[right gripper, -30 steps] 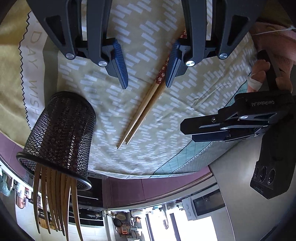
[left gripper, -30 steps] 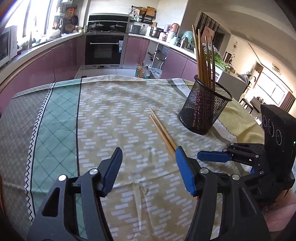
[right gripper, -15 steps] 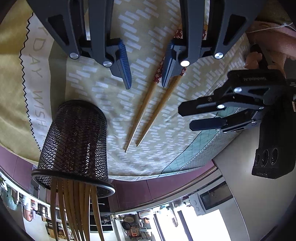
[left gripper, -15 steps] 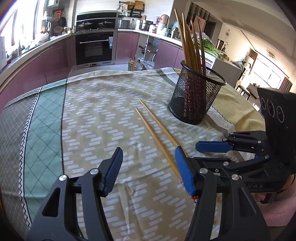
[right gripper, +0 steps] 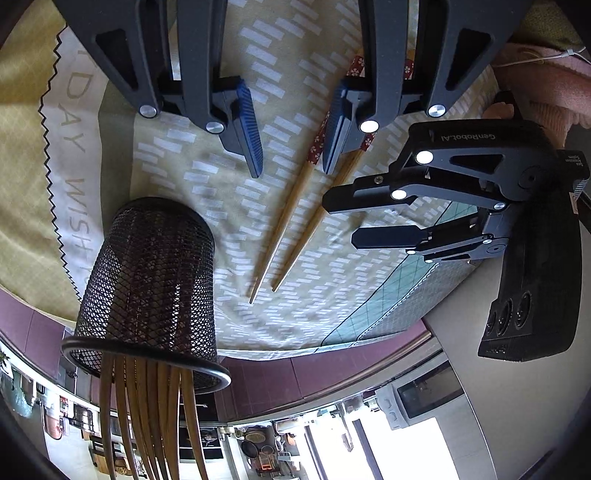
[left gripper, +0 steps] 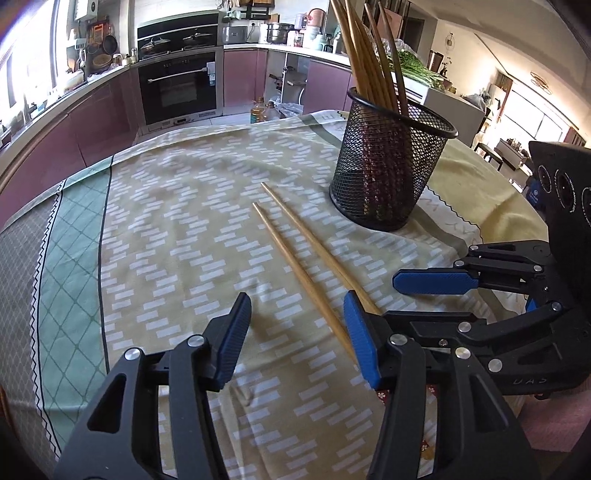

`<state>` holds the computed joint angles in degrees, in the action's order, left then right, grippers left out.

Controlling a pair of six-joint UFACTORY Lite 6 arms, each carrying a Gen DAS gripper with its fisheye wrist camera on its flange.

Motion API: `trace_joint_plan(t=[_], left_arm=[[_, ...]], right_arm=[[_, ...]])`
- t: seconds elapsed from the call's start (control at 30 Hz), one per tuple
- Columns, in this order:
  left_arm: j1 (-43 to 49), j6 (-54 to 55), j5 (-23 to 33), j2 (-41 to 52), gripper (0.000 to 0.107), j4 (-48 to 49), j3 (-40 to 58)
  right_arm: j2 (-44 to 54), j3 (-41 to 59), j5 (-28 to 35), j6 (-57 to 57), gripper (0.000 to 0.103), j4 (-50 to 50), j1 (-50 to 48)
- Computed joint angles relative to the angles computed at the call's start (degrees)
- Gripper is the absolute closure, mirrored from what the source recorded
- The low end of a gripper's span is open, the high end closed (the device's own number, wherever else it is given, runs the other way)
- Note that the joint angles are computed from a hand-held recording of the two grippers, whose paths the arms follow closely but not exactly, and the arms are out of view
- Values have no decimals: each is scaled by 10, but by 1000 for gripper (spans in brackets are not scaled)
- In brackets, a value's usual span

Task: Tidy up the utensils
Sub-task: 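Move both open grippers back to the last two chopsticks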

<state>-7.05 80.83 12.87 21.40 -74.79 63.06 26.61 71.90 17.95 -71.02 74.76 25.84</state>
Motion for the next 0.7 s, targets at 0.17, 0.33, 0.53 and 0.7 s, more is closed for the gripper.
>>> trace_joint_plan(t=[0.17,0.33,0.53,0.7], left_arm=[[-5,-4,-10,9,60,5,4],[-5,-30,-19,22,70,37,19],[13,-116,1,46,80,127,61],[19,-160,12,71,80,170,96]], right_arm=[[-1,-1,0,0,72,-1,-1],[1,5,-8,18,72,-20,2],[29,49,-21,100,72,-100,14],[84,133,-20,226,72,-224,23]])
